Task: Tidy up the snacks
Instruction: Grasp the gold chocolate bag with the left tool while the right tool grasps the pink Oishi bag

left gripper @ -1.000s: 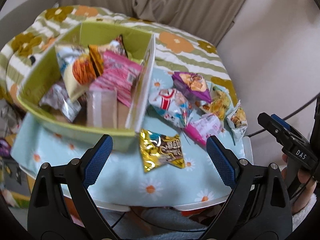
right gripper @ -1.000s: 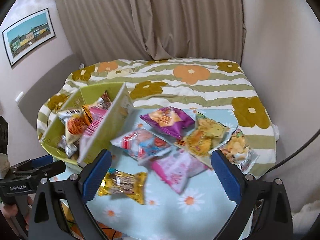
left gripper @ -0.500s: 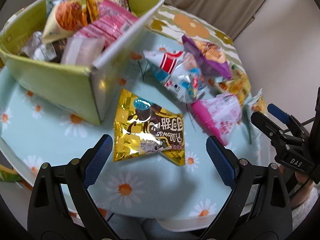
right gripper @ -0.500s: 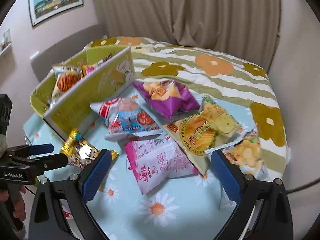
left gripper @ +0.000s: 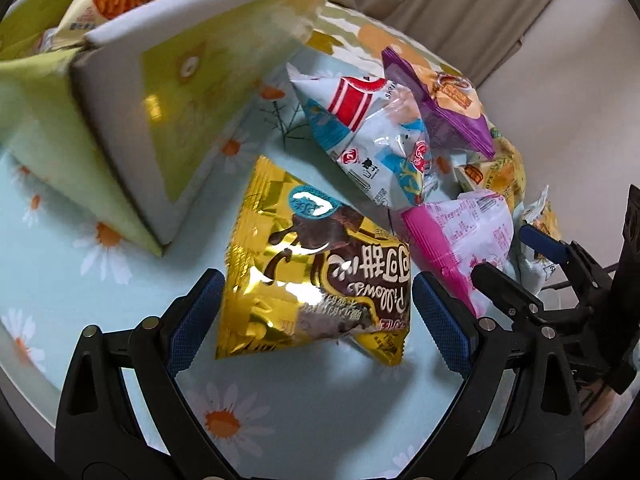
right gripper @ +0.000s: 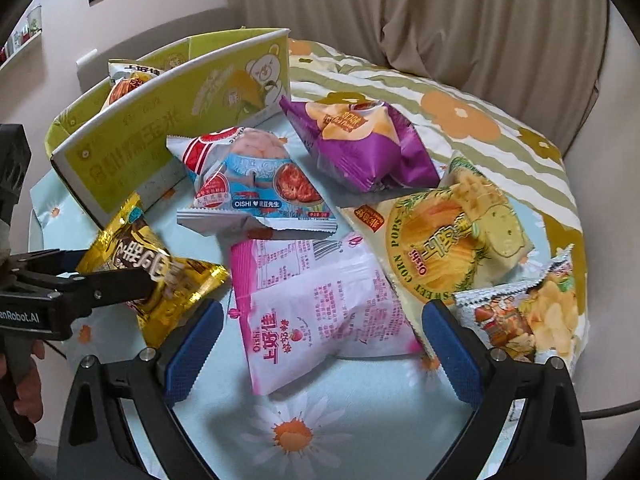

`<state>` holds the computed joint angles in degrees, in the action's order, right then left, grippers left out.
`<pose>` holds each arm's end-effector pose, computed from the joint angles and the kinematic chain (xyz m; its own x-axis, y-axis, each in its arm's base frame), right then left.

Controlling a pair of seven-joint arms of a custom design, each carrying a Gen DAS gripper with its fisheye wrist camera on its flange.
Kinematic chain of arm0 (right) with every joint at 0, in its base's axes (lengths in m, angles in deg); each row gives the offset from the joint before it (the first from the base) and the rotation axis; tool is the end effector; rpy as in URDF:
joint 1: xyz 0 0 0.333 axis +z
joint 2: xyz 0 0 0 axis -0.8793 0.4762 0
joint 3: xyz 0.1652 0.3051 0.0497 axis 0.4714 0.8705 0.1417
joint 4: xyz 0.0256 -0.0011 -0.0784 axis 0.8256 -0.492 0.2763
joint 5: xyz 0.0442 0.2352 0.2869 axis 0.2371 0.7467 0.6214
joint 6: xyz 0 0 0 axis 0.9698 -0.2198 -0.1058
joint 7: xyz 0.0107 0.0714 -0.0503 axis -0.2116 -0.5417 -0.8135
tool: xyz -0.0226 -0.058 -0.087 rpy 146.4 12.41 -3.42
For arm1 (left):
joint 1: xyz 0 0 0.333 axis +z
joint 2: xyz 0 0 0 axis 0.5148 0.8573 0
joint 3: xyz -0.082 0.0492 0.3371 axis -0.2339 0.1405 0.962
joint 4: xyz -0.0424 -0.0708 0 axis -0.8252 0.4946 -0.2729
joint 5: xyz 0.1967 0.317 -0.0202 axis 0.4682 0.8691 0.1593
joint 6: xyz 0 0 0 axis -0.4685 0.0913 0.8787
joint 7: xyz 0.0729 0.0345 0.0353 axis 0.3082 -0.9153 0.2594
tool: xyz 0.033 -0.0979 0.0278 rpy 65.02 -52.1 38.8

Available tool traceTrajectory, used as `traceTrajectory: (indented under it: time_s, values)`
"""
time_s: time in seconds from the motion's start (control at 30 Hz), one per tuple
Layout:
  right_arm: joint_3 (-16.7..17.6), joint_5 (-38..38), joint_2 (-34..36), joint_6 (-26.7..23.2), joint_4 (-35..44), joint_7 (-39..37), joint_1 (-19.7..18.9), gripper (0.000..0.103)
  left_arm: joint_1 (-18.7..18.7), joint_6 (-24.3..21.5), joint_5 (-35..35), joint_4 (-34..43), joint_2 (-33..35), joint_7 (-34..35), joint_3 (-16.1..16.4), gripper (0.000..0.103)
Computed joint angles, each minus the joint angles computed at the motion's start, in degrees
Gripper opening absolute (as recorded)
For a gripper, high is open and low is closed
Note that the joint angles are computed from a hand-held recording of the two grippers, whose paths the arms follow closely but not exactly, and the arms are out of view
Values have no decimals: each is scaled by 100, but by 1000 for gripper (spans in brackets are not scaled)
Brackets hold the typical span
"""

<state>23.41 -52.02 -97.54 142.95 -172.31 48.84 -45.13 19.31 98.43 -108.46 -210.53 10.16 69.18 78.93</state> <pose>0.4148 0.2050 0.5090 0.1071 -0.9942 -0.0122 -0.7934 -0.0781 -0.6037 0.4832 -0.1917 0.4920 -0.2322 -0.9166 0.3255 -0.9050 0.0810 -0.4176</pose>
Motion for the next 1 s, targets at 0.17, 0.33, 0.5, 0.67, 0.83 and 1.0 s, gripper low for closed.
traceTrajectory:
  time_s: [0.17,0.33,0.5,0.67,0.83,1.0]
  values:
    - [-86,142,112,125,11,-274,68,99,-84,60,-295,187,231,383,-26,94]
    - [-84,205,264,99,70,-382,61,99,-69,-129,-514,293,352,740,-34,73]
    - [-58,135,362,12,154,-411,48,99,-34,-239,-222,275,271,782,-51,68]
    - [-98,186,526,-109,289,-678,129,99,-38,-242,97,334,301,749,-73,67]
    - [-116,303,763,-376,516,-1040,203,99,-17,-359,125,334,220,891,-39,67]
    - [-73,296,878,-483,635,-904,215,82,18,-487,97,359,170,1069,1,67]
